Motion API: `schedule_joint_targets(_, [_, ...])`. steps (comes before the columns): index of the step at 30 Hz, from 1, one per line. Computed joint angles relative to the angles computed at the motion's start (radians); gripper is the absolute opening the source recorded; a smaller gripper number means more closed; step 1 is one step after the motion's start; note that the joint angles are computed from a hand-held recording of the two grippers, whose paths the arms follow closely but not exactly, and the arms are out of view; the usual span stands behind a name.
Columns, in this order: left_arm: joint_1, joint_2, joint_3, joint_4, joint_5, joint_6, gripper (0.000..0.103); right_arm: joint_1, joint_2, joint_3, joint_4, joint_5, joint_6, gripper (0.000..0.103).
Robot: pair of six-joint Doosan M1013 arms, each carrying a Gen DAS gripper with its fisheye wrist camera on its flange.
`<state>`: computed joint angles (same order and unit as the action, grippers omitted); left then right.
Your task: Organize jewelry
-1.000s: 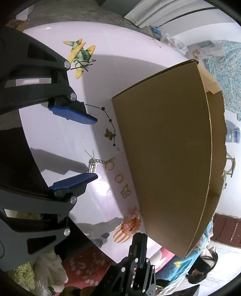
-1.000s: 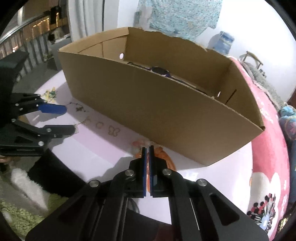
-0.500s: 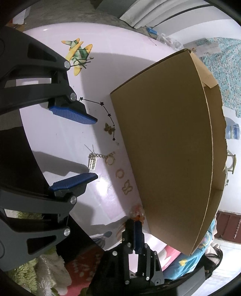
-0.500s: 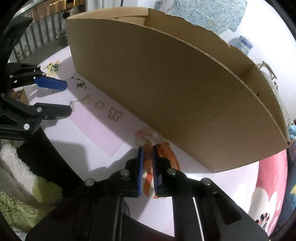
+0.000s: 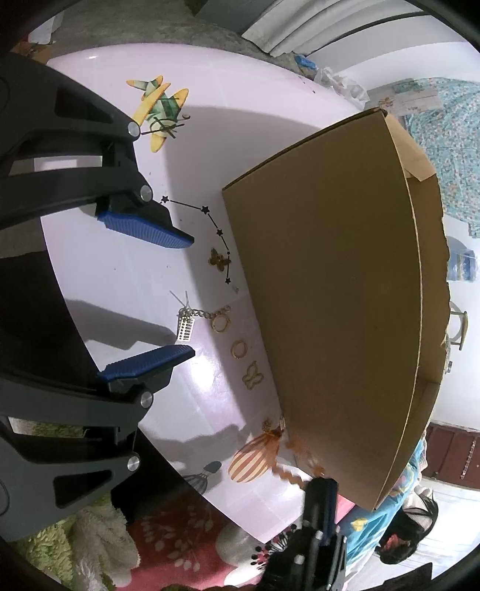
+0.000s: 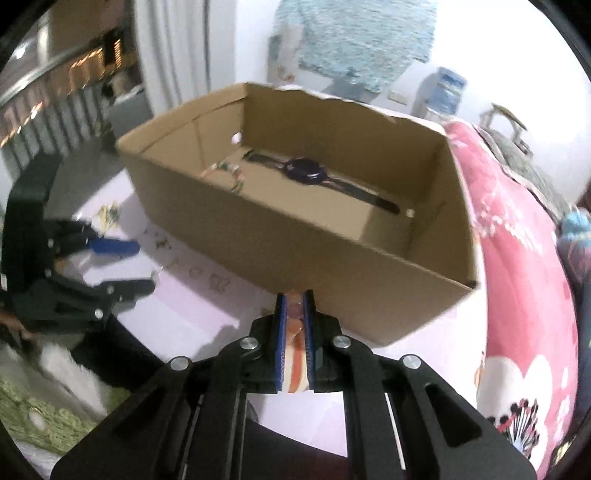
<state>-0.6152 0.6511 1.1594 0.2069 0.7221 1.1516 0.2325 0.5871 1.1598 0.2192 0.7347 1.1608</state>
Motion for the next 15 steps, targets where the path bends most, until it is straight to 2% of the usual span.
schedule_joint_targets(7, [0.001, -0.004, 0.007, -0.007, -0.006, -0.003, 0.052, -0.076, 0.032, -0.010, 0.223, 0.083, 0.164, 0.009])
schedule_joint_targets(12, [0.000, -0.013, 0.017, 0.020, -0.016, -0.028, 0.052, -0.102, 0.045, -0.009, 0.221, 0.106, 0.306, 0.011])
schedule_joint_targets(15, [0.000, -0.022, 0.026, 0.052, -0.031, -0.053, 0.052, -0.104, 0.029, 0.012, 0.235, 0.062, 0.305, 0.021])
